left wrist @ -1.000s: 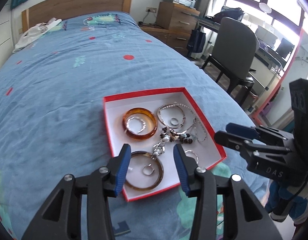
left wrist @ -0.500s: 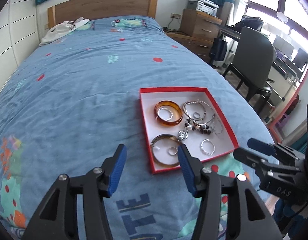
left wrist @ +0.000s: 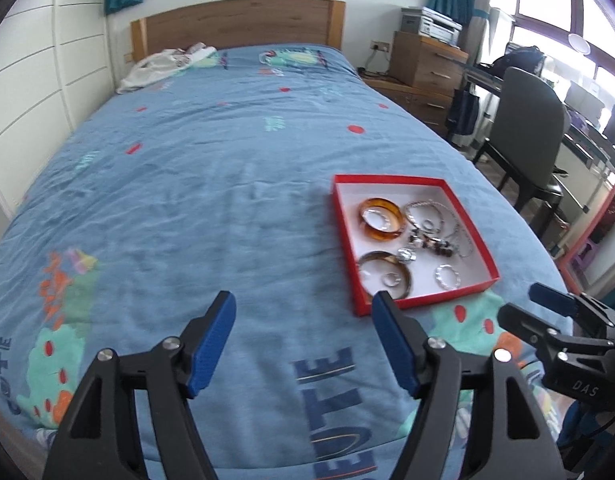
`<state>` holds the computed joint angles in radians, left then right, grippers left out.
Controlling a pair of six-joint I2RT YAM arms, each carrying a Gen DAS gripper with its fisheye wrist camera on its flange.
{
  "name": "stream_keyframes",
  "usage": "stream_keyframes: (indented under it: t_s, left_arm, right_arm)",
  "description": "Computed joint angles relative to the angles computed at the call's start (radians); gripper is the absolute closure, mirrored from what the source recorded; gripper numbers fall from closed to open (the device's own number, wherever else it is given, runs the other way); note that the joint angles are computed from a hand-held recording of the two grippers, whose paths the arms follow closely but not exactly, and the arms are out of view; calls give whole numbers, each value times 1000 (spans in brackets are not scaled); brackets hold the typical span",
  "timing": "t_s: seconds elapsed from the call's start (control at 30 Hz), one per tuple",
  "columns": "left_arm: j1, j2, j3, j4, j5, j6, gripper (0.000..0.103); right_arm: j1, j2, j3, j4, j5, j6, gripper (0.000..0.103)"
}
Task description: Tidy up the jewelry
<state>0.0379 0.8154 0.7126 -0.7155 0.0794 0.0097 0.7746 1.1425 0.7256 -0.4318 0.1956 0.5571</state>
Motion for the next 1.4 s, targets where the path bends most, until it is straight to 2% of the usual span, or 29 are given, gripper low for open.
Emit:
stream_keyframes:
  t_s: [0.13,0.33,0.67,1.13,1.4]
  left_arm:
    - [118,-53,-10,-27,29,66,34]
    - [339,-117,-20,-82,132,216,34]
    - [576,-117,-1,-141,243,357,34]
    - [516,-115,-11,-97,212,310,34]
    - [520,-104,-26,-83,210,314,34]
  right_arm:
    - [52,-5,4,-18,48,29,17]
    - [121,-8,12,-43,124,82,4]
    - [171,-4,0,-53,193,149,1]
    - [181,7,-2,-73,245,127,1]
    - [159,0,-22,-59,235,139,1]
